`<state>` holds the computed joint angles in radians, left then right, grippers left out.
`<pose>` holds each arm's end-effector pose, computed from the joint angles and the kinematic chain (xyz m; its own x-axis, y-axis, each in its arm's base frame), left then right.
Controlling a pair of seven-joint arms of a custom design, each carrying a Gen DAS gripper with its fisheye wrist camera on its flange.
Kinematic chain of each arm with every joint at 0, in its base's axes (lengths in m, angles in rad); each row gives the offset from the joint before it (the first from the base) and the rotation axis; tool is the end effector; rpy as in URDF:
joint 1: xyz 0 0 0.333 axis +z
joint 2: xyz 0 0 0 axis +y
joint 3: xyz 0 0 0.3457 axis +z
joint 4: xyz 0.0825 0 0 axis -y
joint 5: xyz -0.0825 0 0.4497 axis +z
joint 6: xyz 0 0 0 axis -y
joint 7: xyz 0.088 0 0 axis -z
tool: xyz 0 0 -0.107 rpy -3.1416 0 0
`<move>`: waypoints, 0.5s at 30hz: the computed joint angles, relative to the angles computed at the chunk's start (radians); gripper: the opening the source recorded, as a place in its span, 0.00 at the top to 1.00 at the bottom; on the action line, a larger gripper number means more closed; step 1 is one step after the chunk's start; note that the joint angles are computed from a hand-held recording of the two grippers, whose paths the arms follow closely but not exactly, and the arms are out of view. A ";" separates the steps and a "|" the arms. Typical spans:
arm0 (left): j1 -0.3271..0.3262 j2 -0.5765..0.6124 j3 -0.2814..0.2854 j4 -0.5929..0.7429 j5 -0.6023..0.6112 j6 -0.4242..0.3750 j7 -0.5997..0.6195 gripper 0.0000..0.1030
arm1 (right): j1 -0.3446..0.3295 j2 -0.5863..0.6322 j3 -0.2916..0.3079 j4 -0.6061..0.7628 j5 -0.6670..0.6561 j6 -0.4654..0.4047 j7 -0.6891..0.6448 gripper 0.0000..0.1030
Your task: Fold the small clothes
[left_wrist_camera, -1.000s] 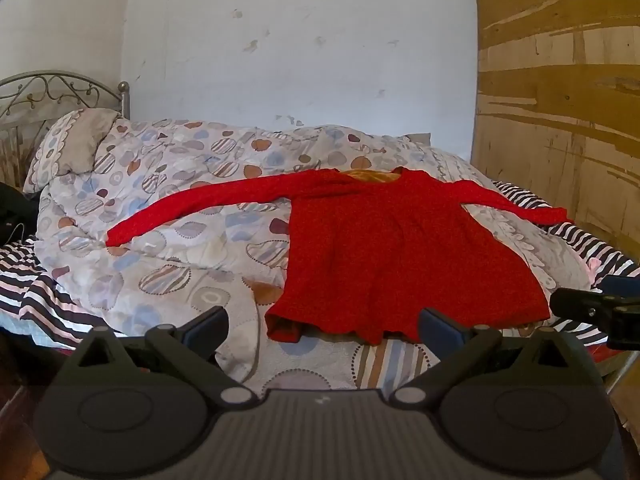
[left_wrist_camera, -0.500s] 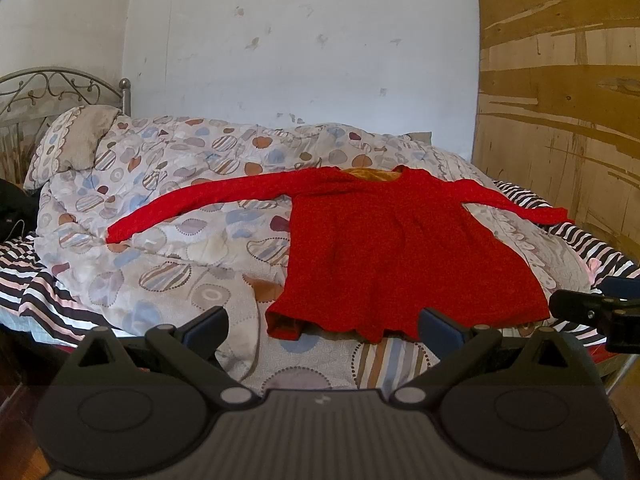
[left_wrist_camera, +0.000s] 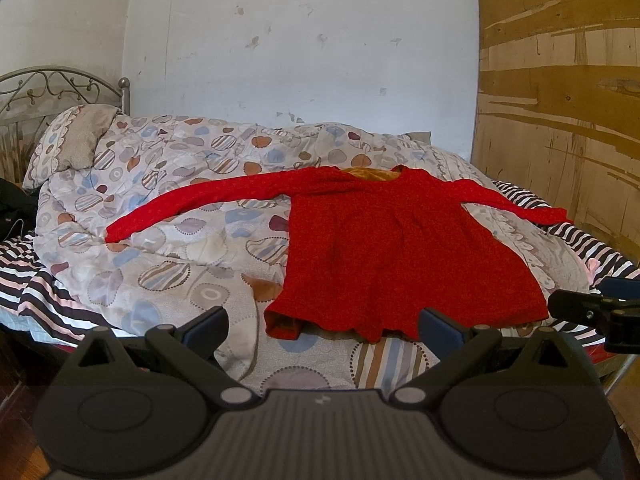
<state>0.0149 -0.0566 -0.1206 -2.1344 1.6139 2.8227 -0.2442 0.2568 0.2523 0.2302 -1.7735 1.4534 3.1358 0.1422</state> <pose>0.5992 -0.1147 0.4714 0.2639 -0.9643 0.0223 -0.4265 -0.1373 -0.8940 0.6708 0.2414 0.4849 0.4552 -0.8866 -0.0817 -0.4204 -0.1331 -0.8975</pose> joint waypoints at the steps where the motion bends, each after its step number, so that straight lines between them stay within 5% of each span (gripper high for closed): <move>1: 0.000 -0.001 0.001 -0.002 0.002 0.001 -0.002 0.01 | 0.000 0.000 0.000 0.000 0.000 0.000 0.000 0.00; 15: -0.002 0.001 -0.001 0.000 -0.005 -0.002 0.002 0.01 | 0.002 0.000 -0.002 -0.001 -0.008 0.000 0.008 0.00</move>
